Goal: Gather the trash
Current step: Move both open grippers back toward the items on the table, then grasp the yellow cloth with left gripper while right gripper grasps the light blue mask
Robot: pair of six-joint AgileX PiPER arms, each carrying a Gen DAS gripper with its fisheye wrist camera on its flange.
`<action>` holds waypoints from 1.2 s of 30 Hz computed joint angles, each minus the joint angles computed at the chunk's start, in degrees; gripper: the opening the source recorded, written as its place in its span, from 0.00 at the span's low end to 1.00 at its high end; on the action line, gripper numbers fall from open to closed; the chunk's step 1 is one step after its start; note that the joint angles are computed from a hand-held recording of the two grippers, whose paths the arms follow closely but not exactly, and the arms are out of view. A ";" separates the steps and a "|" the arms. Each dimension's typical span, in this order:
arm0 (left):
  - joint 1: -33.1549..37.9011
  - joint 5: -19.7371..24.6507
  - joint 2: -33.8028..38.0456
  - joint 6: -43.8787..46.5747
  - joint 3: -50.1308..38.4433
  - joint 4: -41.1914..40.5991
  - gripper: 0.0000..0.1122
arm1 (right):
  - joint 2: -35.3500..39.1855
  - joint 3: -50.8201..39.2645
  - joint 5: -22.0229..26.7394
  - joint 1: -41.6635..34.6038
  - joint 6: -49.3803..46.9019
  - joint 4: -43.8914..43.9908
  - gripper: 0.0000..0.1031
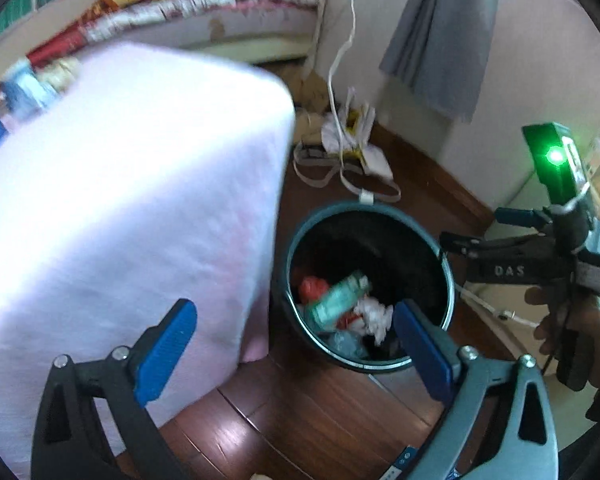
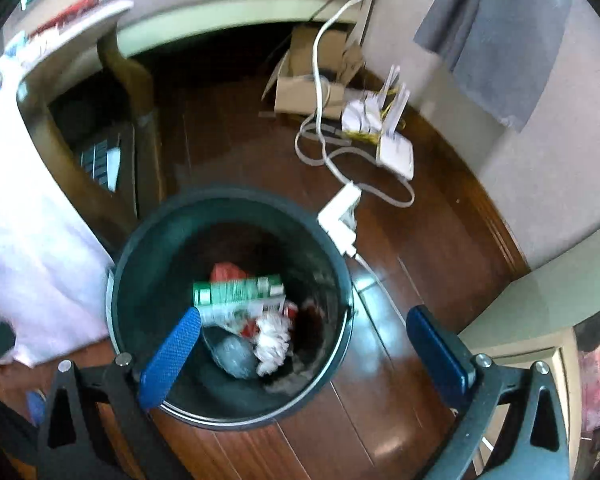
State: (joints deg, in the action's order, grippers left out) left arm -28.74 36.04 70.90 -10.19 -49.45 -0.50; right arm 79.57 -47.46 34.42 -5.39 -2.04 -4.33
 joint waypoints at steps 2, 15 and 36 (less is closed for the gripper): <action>1.26 1.89 -2.47 -0.30 -2.01 0.23 0.89 | -1.03 -2.94 2.23 0.33 0.78 0.83 1.00; 36.08 11.15 -13.81 29.29 -8.73 -17.78 0.88 | -1.49 -27.58 5.51 23.80 18.44 1.83 1.00; 64.68 4.33 11.50 48.44 -21.21 -29.75 0.81 | 34.54 -68.74 13.78 47.99 22.75 -10.70 0.77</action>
State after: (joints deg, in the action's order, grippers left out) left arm 35.94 40.36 82.40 38.25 -70.65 -30.25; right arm 114.11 -116.20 48.20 42.60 20.71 -15.03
